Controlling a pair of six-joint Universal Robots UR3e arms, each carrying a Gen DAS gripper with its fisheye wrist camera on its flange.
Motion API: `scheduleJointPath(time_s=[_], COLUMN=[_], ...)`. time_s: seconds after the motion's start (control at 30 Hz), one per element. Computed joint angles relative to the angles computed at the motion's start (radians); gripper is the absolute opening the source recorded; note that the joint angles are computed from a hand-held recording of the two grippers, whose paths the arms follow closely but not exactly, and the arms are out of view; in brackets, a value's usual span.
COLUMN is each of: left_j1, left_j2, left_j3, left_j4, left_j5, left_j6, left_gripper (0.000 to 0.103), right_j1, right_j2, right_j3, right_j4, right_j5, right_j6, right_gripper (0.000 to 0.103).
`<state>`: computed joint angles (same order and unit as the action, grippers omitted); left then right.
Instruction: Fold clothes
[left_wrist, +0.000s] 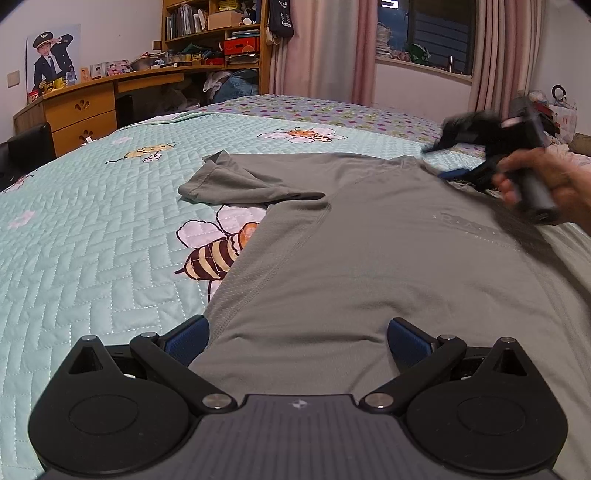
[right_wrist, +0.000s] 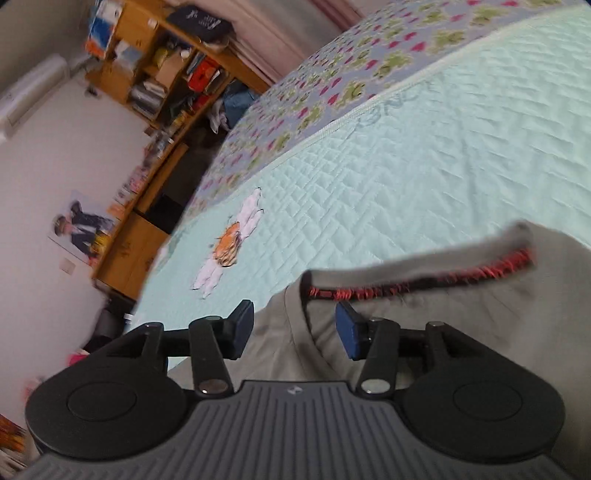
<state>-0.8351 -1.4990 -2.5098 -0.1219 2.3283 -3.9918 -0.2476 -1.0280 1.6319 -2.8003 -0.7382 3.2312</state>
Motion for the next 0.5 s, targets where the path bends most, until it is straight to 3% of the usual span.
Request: scheduleJointPath(time_s=[0.03, 0.1, 0.17, 0.27, 0.33, 0.43, 0.5], left_j1=[-0.001, -0.001, 0.001, 0.003, 0.004, 0.003, 0.002], left_j2=[0.001, 0.003, 0.004, 0.002, 0.0, -0.002, -0.002], left_j3=[0.0, -0.002, -0.005, -0.006, -0.004, -0.001, 0.003], left_j4=[0.0, 0.001, 0.004, 0.006, 0.005, 0.0, -0.006], left_j5=[0.001, 0.001, 0.0, -0.001, 0.0, 0.002, 0.003], left_j6=[-0.001, -0.001, 0.0, 0.002, 0.002, -0.001, -0.004], left_gripper=[0.102, 0.102, 0.102, 0.102, 0.102, 0.103, 0.103], right_j1=[0.004, -0.015, -0.012, -0.032, -0.031, -0.024, 0.014], right_j2=[0.056, 0.14, 0.127, 0.057, 0.021, -0.028, -0.066], right_j3=[-0.041, -0.09, -0.07, 0.005, 0.018, 0.042, 0.055], right_j4=[-0.042, -0.112, -0.158, -0.137, -0.074, -0.054, -0.06], right_j5=[-0.023, -0.01, -0.027, 0.018, 0.004, -0.02, -0.04], right_j6=[0.062, 0.183, 0.162, 0.131, 0.17, 0.206, 0.164], right_gripper=[0.0, 0.0, 0.0, 0.02, 0.021, 0.038, 0.045])
